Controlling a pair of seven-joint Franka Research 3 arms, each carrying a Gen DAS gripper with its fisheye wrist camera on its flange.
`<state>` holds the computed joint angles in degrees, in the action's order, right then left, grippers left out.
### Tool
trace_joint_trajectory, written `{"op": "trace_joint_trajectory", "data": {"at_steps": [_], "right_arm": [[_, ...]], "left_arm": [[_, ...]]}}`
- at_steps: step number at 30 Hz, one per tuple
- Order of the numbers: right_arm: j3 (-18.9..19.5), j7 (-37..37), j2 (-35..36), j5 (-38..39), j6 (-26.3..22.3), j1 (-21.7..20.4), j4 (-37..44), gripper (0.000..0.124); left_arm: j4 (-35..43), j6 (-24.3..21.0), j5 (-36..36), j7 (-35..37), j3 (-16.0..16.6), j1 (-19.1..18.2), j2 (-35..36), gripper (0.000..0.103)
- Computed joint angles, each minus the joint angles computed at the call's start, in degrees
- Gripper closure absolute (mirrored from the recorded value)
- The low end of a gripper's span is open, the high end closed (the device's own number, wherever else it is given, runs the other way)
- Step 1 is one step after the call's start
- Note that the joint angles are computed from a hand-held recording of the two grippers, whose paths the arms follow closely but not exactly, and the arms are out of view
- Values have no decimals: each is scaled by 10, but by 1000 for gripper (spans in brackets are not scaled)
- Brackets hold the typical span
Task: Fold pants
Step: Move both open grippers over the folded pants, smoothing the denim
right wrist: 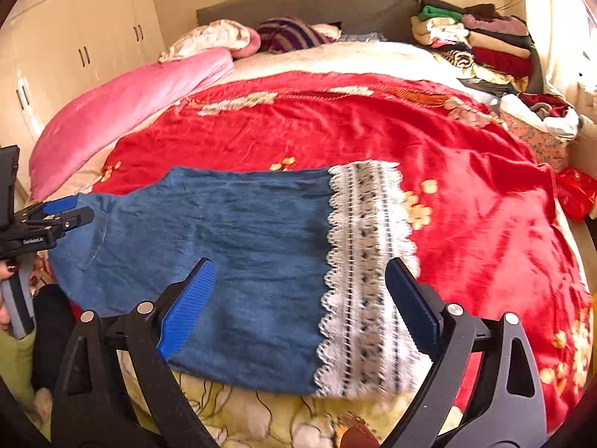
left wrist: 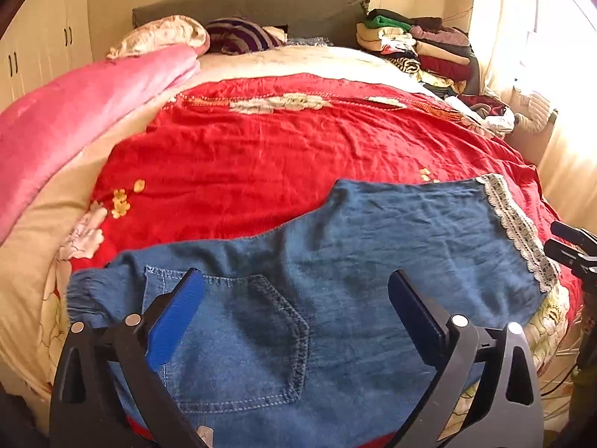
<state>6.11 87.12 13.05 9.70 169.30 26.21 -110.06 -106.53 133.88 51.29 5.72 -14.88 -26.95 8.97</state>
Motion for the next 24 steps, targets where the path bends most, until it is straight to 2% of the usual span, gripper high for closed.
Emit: {"op": "trace_joint_trajectory", "data": {"at_steps": [6, 12, 20, 24], "right_arm": [[-11, 18, -33, -11, 33, -2, -38, 35], [-5, 11, -57, 4, 56, -19, -68, 34], [17, -51, -74, 72, 73, -44, -91, 34], [7, -45, -80, 69, 76, -41, -103, 34]], "left_arm": [[20, -11, 17, 1, -6, -11, -2, 5], [52, -27, 28, 15, -8, -24, 11, 5], [113, -43, 29, 52, 0, -45, 54, 5], [161, -45, 23, 90, 10, -58, 93, 5]]}}
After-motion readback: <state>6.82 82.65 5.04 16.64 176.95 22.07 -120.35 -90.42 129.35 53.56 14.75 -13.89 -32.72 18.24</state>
